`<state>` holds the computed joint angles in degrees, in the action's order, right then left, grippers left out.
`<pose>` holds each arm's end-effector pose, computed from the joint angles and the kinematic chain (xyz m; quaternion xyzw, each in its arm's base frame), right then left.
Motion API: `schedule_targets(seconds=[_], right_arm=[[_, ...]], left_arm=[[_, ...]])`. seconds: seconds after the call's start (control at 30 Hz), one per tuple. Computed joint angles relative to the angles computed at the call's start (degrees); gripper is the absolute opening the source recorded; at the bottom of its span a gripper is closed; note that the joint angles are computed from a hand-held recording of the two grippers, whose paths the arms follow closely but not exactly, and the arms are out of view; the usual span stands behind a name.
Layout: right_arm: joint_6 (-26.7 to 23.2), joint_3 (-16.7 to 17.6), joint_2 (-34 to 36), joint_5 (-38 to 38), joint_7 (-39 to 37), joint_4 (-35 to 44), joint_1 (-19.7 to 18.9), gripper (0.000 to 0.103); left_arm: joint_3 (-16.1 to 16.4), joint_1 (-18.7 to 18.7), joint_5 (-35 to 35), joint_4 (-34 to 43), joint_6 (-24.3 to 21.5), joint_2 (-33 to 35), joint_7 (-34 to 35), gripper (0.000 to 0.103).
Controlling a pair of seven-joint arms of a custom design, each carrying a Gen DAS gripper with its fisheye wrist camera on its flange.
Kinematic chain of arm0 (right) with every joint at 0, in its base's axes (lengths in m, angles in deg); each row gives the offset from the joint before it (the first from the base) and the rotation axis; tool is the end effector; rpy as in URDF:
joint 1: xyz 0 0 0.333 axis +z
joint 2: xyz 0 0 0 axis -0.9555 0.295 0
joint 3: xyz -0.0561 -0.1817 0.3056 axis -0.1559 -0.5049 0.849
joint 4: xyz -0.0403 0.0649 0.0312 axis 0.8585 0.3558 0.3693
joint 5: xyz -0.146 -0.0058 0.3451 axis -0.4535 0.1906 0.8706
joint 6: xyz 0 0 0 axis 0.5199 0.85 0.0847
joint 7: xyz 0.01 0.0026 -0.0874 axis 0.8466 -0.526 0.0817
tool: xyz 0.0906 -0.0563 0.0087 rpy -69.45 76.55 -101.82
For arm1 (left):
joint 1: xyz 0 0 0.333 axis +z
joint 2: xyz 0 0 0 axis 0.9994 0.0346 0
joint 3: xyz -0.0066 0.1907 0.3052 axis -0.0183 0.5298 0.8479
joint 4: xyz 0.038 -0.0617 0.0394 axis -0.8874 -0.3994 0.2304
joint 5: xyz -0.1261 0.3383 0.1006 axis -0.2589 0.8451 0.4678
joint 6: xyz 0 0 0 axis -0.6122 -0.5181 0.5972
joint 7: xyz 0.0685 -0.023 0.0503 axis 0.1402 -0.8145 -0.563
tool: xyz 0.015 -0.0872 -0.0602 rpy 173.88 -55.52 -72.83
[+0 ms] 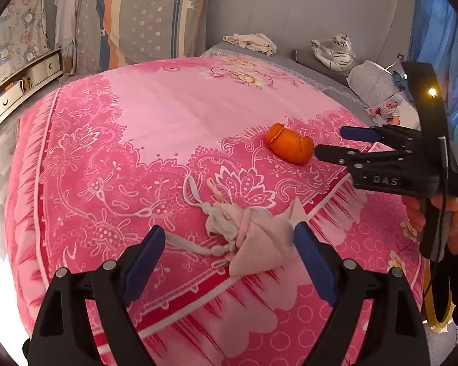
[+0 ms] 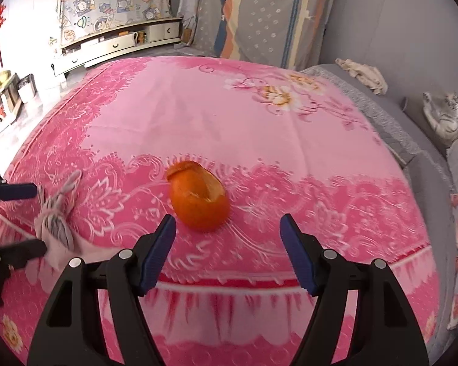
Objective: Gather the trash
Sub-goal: 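Grasp the white tissue with the left tool while the right tool grasps the orange peel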
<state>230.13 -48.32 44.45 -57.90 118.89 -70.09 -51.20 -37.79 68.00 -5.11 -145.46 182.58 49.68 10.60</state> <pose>0.5967 0.2125 0.4777 -0.7888 0.5178 -0.2466 0.2210 0.5431 -0.3576 0.4539 -0.5726 0.7324 -0.3458 0.1267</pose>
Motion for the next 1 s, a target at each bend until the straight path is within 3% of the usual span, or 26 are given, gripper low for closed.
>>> schedule_targets(seconds=[0.13,0.27,0.4,0.5,0.67,0.8,1.0], right_arm=[[-1.59,2.19,2.64,5.68,-4.04,3.22,-1.36,0.066],[-2.92,2.00,5.01,8.31,-5.57,5.92,-0.86,0.066],[-4.38,2.45,6.65,11.64,-7.93,8.06,-1.09,0.064],[-5.84,3.69,7.65,15.36,-10.16,9.10,-2.07,0.061],[-7.04,4.37,8.35,19.12,-13.06,9.79,-2.36,0.041],[-7.45,4.25,8.06,20.67,-14.11,10.08,-2.19,0.035],[-6.08,5.00,5.16,23.33,-15.91,7.32,-2.79,0.033]], left_arm=[[-3.62,2.79,-3.12,1.82,-0.91,1.78,4.39,0.083],[-4.34,2.78,-5.00,3.73,-2.11,3.45,6.85,0.082],[-4.61,2.34,-6.02,5.77,-3.14,4.87,8.67,0.066],[-3.32,0.46,-5.00,7.01,-3.89,5.58,8.99,0.057],[-2.81,-0.40,-4.60,7.87,-4.37,6.10,8.98,0.038],[-3.20,0.24,-5.42,6.81,-2.93,5.54,9.08,0.034],[-0.63,-1.87,-2.49,4.53,-0.98,2.76,6.85,0.033]])
